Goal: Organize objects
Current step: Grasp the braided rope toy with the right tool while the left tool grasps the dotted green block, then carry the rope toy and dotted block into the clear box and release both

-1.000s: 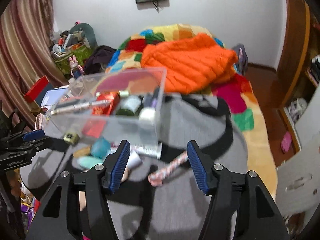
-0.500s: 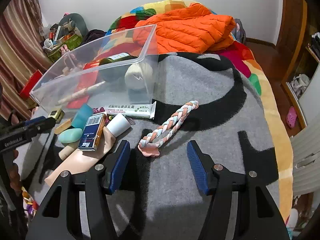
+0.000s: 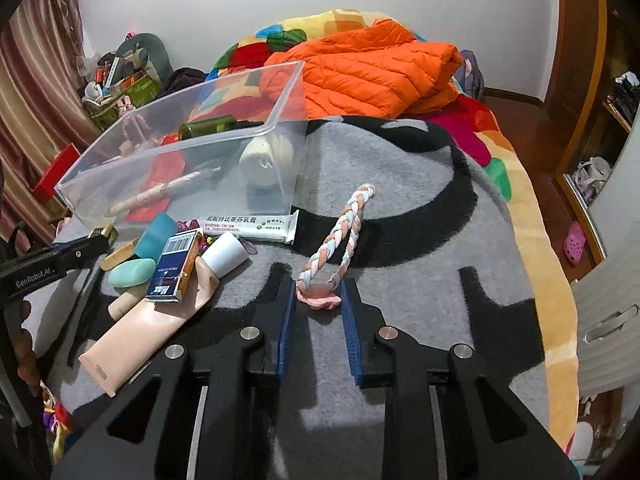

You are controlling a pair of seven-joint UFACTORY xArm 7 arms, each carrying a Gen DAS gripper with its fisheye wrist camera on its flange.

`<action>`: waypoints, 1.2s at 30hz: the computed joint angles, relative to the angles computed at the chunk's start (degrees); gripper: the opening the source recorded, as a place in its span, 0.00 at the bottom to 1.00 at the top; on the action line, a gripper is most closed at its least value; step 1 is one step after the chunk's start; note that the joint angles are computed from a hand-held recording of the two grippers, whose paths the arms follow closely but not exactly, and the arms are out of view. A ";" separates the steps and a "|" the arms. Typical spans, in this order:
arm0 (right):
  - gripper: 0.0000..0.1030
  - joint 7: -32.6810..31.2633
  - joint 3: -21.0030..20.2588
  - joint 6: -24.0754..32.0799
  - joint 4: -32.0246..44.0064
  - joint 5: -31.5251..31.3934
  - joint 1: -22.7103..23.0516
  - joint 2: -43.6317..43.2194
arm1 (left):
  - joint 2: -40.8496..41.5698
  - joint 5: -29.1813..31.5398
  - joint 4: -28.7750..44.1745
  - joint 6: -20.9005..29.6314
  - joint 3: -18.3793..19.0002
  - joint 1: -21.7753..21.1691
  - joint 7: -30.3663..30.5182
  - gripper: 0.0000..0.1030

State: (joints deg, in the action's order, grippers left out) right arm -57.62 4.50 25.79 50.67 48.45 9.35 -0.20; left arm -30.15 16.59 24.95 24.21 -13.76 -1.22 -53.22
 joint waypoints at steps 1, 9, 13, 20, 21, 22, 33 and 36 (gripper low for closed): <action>0.20 -0.19 -0.03 0.12 0.11 0.23 -0.04 -0.16 | -0.65 -0.22 -0.39 0.01 0.09 -0.31 -0.03 0.33; 0.20 -3.60 -1.11 1.18 0.35 5.41 0.87 -4.02 | -7.02 -0.20 -1.82 1.37 -1.78 -0.21 -1.33 0.32; 0.20 -5.63 -1.83 1.55 0.95 8.05 1.95 -5.72 | -9.59 0.61 -1.17 2.51 -2.78 -0.04 -1.42 0.32; 0.20 -9.02 -2.72 2.67 2.81 12.17 3.52 -7.51 | -13.51 1.49 0.05 3.80 -3.56 0.55 -0.54 0.32; 0.20 -9.36 -2.73 2.73 3.09 12.63 3.73 -7.65 | -13.75 1.71 0.41 3.81 -3.63 0.85 -0.37 0.32; 0.20 -9.85 -2.69 2.74 3.71 13.28 4.03 -7.60 | -13.73 1.97 0.87 3.68 -3.87 1.31 -0.38 0.32; 0.20 -12.12 -0.06 -1.32 9.61 15.96 6.19 -3.75 | -11.05 4.16 5.42 1.45 -3.12 6.16 1.19 0.32; 0.20 -10.57 1.31 -3.24 11.44 13.89 6.55 -1.37 | -8.45 4.19 7.05 0.42 -2.20 7.03 2.30 0.32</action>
